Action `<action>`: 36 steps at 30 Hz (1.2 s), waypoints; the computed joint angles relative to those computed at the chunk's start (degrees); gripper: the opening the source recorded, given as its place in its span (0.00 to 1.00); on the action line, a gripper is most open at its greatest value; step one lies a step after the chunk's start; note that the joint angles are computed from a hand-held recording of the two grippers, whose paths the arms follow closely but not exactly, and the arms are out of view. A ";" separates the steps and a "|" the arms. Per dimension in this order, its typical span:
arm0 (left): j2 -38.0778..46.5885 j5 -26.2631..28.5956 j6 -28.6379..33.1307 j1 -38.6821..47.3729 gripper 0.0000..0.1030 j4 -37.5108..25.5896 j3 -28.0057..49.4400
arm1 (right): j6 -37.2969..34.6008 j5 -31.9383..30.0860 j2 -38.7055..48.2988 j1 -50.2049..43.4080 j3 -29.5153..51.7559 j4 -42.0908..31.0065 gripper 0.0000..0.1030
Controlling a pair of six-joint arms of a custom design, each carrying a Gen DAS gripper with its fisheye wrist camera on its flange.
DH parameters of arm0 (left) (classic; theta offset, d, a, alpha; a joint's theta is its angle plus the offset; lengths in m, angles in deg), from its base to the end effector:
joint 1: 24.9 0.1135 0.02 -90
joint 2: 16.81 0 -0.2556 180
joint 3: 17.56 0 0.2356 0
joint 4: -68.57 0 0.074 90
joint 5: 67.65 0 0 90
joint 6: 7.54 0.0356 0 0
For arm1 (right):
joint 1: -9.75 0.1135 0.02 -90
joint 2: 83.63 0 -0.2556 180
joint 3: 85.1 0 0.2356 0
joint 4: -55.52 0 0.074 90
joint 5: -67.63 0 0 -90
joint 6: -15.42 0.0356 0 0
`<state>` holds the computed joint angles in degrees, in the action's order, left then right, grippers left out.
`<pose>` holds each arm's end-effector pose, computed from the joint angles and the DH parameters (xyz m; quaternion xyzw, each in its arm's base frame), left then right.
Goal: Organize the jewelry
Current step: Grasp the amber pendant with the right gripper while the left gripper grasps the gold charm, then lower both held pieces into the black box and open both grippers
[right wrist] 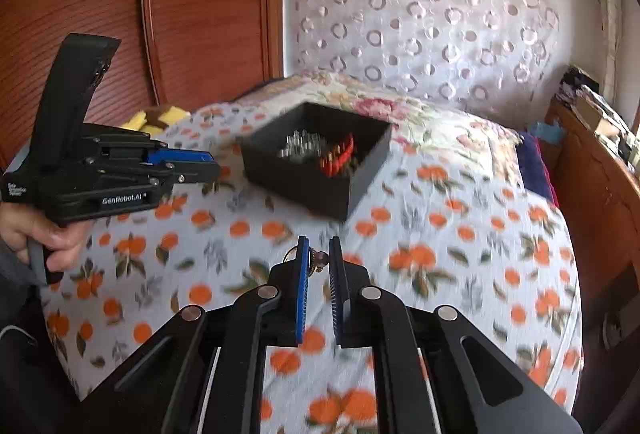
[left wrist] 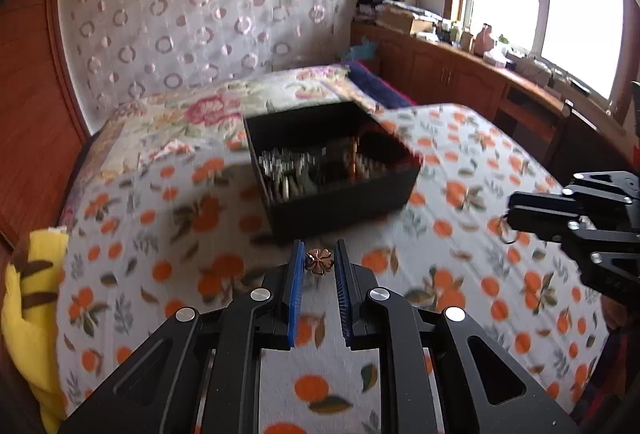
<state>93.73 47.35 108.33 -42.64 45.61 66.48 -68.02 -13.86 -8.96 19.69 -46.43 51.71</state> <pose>0.3665 -0.1330 0.1670 0.4098 0.8225 -0.1785 0.3518 0.2244 0.0340 0.1516 0.0048 0.9036 -0.0058 0.4282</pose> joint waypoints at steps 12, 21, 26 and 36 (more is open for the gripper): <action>7.71 -0.35 -3.32 -1.43 0.14 -5.51 15.58 | -5.06 -8.70 15.88 -8.16 18.08 0.63 0.11; 14.61 -0.42 -3.95 -2.20 0.14 -9.67 25.95 | -5.00 -11.73 25.22 -11.47 27.43 -0.36 0.11; 17.74 -0.45 -4.14 -2.66 0.14 -11.43 30.54 | -5.24 -12.57 28.25 -12.10 30.59 -1.28 0.11; 22.66 -1.37 -5.16 -3.71 0.14 -14.38 38.18 | -4.72 -13.14 29.69 -12.68 31.70 -1.24 0.12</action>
<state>116.39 45.98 103.17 -46.35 31.23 104.66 -72.74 -27.00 20.73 7.01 -14.73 50.47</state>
